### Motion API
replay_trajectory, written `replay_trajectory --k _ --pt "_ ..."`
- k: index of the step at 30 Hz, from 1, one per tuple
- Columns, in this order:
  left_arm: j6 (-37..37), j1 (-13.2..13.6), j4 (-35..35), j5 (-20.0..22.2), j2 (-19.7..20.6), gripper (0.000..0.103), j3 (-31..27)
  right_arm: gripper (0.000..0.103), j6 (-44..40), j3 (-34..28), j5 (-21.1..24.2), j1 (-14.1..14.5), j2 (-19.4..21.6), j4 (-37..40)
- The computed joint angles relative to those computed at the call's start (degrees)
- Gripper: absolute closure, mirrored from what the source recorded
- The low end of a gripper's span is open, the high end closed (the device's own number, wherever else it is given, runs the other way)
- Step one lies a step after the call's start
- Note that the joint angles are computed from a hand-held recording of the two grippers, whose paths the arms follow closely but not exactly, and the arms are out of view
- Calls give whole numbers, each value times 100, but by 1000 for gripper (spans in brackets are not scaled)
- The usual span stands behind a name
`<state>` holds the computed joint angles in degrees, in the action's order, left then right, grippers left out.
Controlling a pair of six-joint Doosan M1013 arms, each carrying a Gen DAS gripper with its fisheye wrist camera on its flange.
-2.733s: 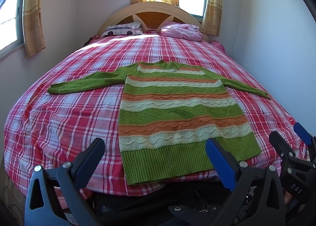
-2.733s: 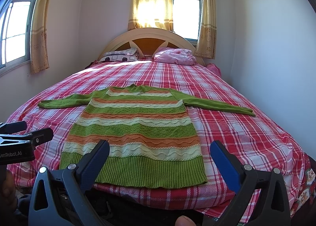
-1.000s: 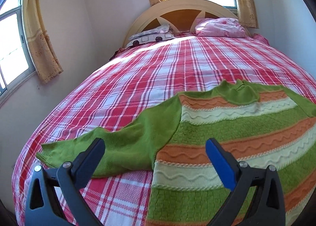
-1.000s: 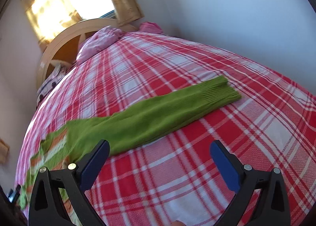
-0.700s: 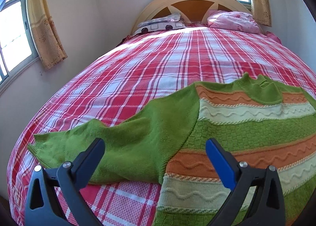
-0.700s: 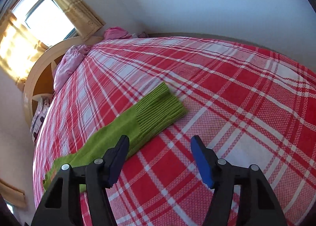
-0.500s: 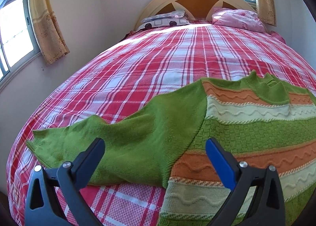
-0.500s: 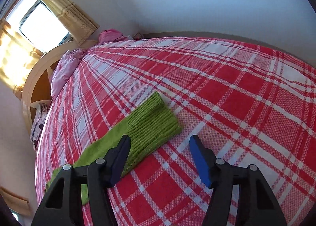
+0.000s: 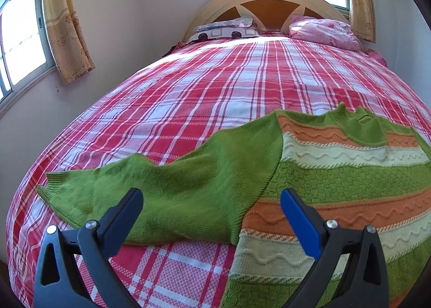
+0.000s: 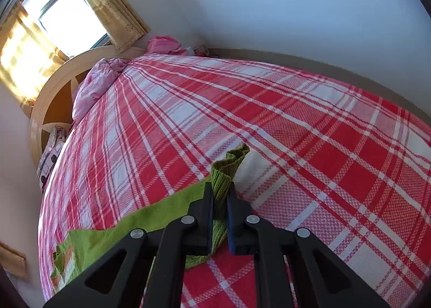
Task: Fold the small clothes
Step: 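Lift the cuff with the right gripper and carry it across the sweater body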
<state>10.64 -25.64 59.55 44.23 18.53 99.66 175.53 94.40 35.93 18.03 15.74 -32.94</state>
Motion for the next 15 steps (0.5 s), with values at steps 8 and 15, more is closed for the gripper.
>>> replay_trajectory --k 8,15 --pt "-155 146 -6 -5 -176 0 214 96 -339 -664 89 312 57 -509" --pt "-333 261 -55 -128 -299 0 485 96 -1191 -1564 287 680 342 -627"
